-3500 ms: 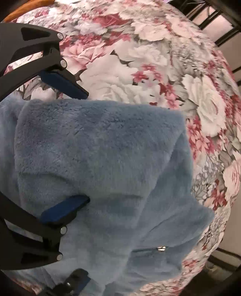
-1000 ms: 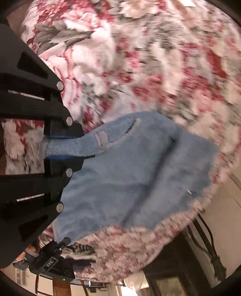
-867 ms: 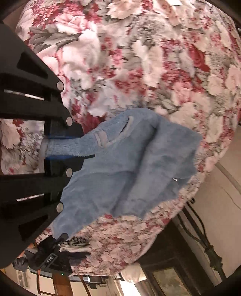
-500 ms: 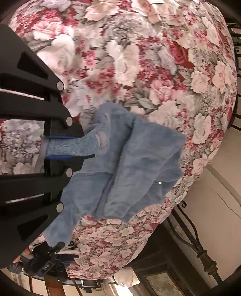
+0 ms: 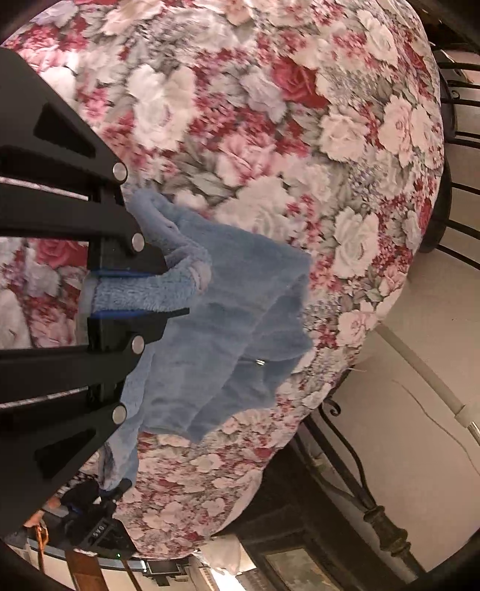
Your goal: Fold small clothes
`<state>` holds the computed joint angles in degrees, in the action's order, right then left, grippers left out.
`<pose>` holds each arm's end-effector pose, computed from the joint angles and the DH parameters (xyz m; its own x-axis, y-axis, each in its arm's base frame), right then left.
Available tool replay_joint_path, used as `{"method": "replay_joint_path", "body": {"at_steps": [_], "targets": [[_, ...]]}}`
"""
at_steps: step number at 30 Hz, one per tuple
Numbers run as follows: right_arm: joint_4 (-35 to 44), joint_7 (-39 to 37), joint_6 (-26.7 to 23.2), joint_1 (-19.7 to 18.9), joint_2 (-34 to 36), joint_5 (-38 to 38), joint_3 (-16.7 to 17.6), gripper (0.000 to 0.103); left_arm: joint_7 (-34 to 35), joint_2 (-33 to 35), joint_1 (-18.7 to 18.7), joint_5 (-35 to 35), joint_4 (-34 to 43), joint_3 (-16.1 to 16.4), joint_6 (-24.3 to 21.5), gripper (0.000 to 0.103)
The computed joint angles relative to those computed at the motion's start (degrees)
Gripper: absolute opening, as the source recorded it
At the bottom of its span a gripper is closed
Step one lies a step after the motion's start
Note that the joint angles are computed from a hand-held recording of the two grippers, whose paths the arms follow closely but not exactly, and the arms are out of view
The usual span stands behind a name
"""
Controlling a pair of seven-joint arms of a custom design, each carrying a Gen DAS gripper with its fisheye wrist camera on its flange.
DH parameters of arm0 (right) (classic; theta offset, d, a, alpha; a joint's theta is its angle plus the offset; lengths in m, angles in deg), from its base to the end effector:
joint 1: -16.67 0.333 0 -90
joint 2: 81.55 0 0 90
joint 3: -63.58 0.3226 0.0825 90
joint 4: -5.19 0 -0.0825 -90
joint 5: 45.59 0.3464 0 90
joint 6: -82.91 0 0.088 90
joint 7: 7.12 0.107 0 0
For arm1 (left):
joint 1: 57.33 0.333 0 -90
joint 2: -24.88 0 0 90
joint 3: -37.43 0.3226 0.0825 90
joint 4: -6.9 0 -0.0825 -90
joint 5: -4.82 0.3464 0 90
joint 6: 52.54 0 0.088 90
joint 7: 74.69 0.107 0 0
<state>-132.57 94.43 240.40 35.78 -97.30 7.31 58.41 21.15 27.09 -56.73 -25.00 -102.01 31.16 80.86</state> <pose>0.4499 0.0758 0.5013 -0.4188 -0.5446 -0.7267 -0.7136 0.6923 -0.1075 0.5670 -0.0640 0.5410 -0.0015 -0.9003 0.4353 -0.9266 -0.1624 -0.3391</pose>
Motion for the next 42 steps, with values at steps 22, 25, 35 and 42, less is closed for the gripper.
{"method": "replay_joint_path", "body": {"at_steps": [22, 25, 35, 42], "targets": [[16.6, -10.8, -1.0, -10.8, 19.7, 13.7, 5.4, 0.014, -7.6, 19.1, 0.0, 4.7, 21.6, -2.1, -0.6, 0.011], [18.0, -12.2, -0.8, -12.1, 21.8, 14.4, 6.5, 0.014, -7.6, 20.7, -0.1, 5.5, 22.8, -2.3, -0.5, 0.012], [20.6, -17.0, -1.8, -15.8, 26.8, 17.9, 8.8, 0.018, -9.8, 27.5, -1.2, 8.6, 29.8, -2.4, -1.1, 0.016], [19.5, -26.5, -2.0, -16.0, 24.5, 30.3, 8.8, 0.037, -10.8, 25.6, -1.2, 9.9, 28.5, -2.5, 0.0, 0.059]]}}
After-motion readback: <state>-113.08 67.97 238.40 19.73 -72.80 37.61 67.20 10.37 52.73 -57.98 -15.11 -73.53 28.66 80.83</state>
